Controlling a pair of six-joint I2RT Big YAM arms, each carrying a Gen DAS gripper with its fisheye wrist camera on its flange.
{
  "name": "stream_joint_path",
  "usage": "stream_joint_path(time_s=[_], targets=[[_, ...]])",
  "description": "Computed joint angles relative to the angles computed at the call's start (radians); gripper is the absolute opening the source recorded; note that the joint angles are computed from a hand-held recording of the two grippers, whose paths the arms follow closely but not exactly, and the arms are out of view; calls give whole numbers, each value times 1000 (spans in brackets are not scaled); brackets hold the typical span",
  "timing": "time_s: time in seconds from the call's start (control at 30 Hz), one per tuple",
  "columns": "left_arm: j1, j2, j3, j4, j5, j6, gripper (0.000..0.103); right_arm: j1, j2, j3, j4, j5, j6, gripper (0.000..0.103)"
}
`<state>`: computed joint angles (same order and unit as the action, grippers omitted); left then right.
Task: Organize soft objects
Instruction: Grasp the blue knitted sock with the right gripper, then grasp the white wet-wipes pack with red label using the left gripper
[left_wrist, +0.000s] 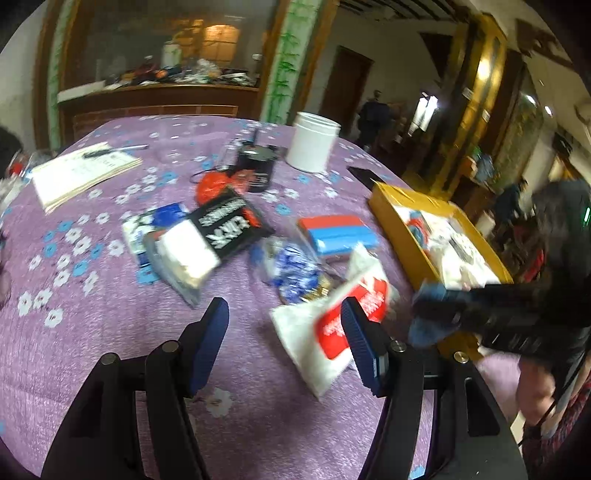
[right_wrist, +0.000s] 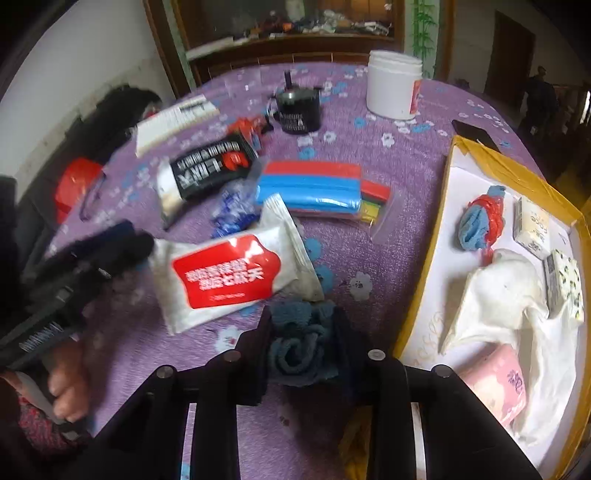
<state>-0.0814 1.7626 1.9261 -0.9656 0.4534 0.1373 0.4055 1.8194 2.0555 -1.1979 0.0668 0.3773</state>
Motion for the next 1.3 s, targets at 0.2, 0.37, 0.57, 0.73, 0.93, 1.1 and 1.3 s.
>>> stream_joint_path(time_s=[0.2, 0.37, 0.57, 0.73, 0.93, 1.1, 1.3], targets=[[-63, -17, 7, -38, -115, 216, 62, -27, -145, -177, 191, -21, 84, 30], [-100, 4, 55, -88, -195, 360, 62, -47, -209, -254, 257, -56, 121, 30], [-136, 29, 70, -76, -309, 478, 62, -58, -255, -320, 305, -90, 147, 30], [-159, 49, 67, -78, -328, 534, 69, -59, -266, -340, 325, -106, 159, 30], [-177, 51, 32, -22, -397, 479, 53, -62, -270, -353, 334, -114, 170, 30], [-125, 48, 75, -84, -276, 301, 44, -61, -280, -377, 350, -121, 179, 30], [-59, -36, -42, -27, -129, 126, 45, -37, -275, -379, 356, -107, 161, 30]])
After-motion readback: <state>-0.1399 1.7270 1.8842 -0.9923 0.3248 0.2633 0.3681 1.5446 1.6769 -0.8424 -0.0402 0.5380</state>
